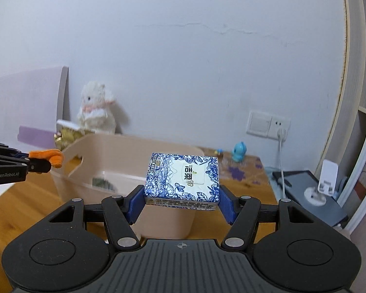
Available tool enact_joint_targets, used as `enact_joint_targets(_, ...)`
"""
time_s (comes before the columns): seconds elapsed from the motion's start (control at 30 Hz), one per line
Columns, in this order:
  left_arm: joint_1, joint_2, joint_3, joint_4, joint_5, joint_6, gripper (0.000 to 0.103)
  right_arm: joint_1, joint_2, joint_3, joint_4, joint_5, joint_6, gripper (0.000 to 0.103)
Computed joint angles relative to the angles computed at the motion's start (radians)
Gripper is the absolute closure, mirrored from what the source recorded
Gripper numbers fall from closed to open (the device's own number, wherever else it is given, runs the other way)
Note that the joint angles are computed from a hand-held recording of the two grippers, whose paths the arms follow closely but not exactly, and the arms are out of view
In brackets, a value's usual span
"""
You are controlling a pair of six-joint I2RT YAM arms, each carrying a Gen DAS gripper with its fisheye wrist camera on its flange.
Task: Organize objects
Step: 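Carry both items over the bin and release them inside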
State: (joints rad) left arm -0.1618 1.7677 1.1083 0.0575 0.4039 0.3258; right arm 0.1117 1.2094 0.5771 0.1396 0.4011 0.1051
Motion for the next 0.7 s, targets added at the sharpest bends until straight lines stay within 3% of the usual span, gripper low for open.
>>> enact_joint_targets(0.37,-0.077,0.136,0.181,-0.013,-0.086,-0.051,0.093,-0.072,0.198,0.136,0.087,-0.07,-0.034,0.043)
enact_joint_targets(0.7,-0.159,0.392,0.477,-0.127,-0.211,-0.054,0.093,-0.093,0.459,0.334,0.072,-0.109,-0.052,0.043)
